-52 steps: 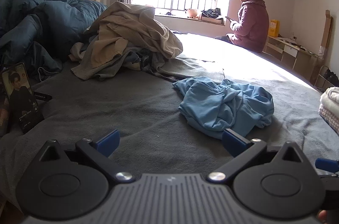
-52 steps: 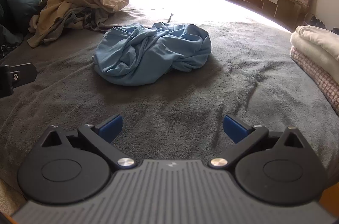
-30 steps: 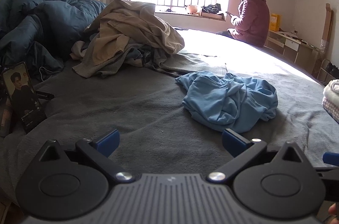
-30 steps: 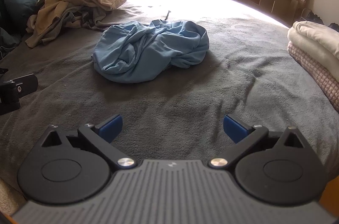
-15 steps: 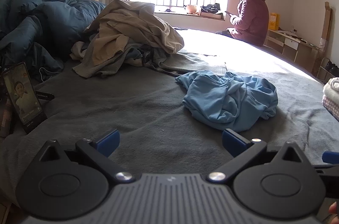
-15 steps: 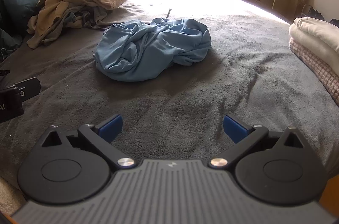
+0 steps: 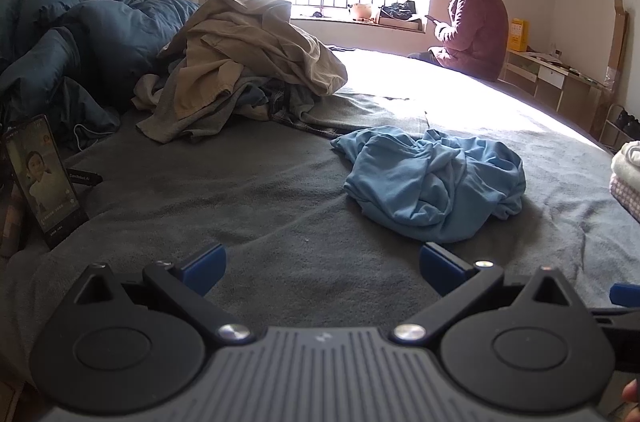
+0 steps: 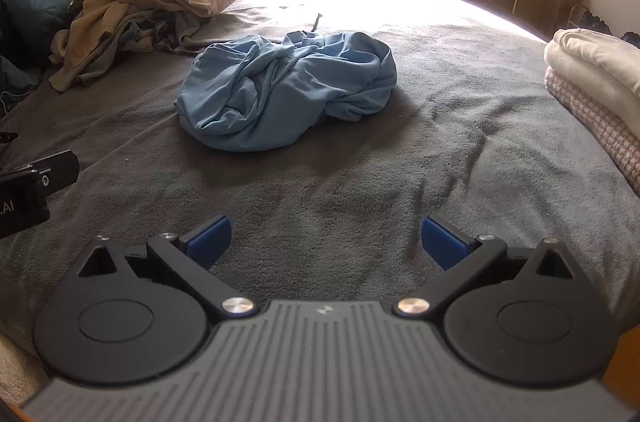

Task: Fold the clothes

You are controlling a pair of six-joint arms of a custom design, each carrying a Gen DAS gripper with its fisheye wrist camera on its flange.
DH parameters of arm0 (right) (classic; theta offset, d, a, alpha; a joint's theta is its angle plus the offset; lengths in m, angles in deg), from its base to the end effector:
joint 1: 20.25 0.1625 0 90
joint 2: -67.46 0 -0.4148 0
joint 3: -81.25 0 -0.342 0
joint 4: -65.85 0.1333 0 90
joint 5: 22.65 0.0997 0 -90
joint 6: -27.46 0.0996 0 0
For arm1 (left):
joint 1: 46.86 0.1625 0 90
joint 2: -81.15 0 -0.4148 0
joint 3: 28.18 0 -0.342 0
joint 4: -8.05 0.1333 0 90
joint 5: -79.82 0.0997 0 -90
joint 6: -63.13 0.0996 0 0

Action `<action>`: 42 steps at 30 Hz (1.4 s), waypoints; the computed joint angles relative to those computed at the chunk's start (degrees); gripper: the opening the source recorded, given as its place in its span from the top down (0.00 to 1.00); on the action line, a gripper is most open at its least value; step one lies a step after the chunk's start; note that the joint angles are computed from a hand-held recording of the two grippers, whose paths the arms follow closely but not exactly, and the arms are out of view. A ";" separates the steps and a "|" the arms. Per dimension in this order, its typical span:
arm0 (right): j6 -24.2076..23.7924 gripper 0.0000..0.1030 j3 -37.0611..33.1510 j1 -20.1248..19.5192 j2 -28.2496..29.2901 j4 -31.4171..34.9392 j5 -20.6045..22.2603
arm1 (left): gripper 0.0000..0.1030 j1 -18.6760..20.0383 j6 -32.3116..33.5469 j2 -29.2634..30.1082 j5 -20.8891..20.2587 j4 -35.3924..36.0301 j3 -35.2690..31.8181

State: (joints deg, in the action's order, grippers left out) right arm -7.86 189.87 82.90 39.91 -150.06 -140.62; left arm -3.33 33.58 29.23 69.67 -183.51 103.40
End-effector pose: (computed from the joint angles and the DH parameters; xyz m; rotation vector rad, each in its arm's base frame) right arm 0.2103 -0.5194 0.0244 0.7579 -2.2826 0.8541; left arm -0.1425 -0.4544 0.1735 -0.0247 1.9233 -1.2680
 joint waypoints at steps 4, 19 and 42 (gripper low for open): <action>0.04 0.01 -0.16 0.03 0.05 0.12 -0.16 | 0.00 -0.04 0.17 0.06 0.06 -0.25 0.08; -0.09 0.01 -0.48 0.31 0.26 0.29 -0.56 | 0.00 0.01 0.54 -0.30 -0.29 -0.25 0.11; -0.50 0.01 -1.84 -1.98 1.02 0.93 1.97 | 0.00 4.01 2.38 0.04 -3.34 -1.53 -2.43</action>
State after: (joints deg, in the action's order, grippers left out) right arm -8.37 188.03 80.92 40.93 -149.12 -138.65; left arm 0.67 35.96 29.27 66.34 -185.05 100.97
